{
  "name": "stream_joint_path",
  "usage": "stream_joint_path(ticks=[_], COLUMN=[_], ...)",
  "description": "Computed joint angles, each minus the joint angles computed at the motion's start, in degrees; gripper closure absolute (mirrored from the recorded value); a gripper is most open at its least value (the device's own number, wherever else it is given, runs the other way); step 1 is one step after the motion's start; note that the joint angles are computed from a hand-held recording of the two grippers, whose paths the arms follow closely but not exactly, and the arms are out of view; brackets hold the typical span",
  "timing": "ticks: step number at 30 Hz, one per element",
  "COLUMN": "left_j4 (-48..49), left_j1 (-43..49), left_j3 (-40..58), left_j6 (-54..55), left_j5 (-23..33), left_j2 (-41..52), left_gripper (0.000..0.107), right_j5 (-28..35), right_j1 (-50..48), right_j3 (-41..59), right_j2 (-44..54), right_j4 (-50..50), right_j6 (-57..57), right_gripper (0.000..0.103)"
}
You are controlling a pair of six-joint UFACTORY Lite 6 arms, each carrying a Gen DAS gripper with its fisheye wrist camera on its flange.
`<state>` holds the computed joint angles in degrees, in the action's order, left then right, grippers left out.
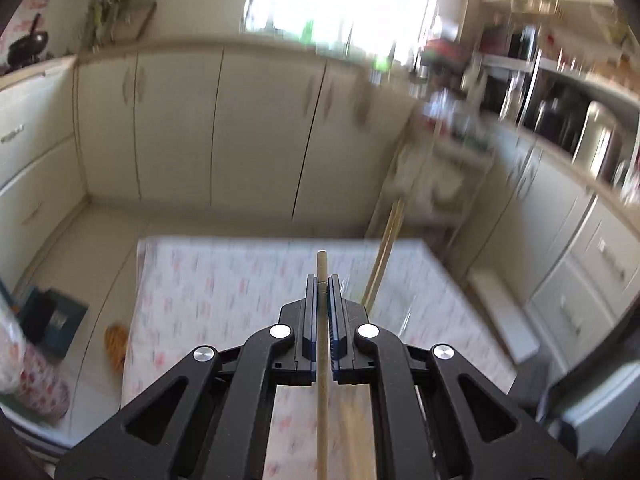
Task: Organize utensils
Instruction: 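Grasp another chopstick with the left tool while the right tool grasps one too, then lift the left tool's chopstick up over the glass jar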
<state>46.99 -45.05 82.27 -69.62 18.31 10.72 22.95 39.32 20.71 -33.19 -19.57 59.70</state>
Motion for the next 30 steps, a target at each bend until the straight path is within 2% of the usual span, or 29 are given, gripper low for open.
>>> stream_joint_path(ticks=[5, 7, 12, 17, 21, 25, 30], left_j4=[8.6, 11.5, 10.0, 15.0, 18.9, 22.4, 18.3], left_j1=[0.2, -0.5, -0.5, -0.8, -1.2, -0.6, 0.3], left_j3=[10.6, 16.2, 30.5, 40.8, 48.5, 54.3, 64.4], left_j6=[-8.3, -10.6, -10.0, -16.5, -19.8, -23.3, -18.8], left_j5=[-0.7, 0.8, 2.1, 4.0, 6.7, 8.6, 10.6], left_j2=[4.7, 8.3, 18.9, 26.9, 32.8, 37.9, 45.5], left_gripper=[0.102, 0.102, 0.102, 0.102, 0.102, 0.102, 0.102], right_j5=[-3.1, -3.6, -2.5, -3.8, -4.8, -5.5, -5.6], right_j1=[-2.9, -4.7, -8.2, -14.4, -16.8, -18.5, -19.1], right_j3=[-2.7, -3.1, -4.4, -7.4, -9.9, -11.6, -12.0], right_j2=[-3.1, -3.8, -7.5, -11.0, -14.0, -16.1, -16.9], right_j4=[5.1, 9.8, 17.9, 34.6, 43.1, 48.5, 51.1], right_j6=[-3.0, -8.1, -17.1, -35.1, -43.0, -47.7, -49.8], right_gripper=[0.098, 0.098, 0.098, 0.098, 0.098, 0.098, 0.098])
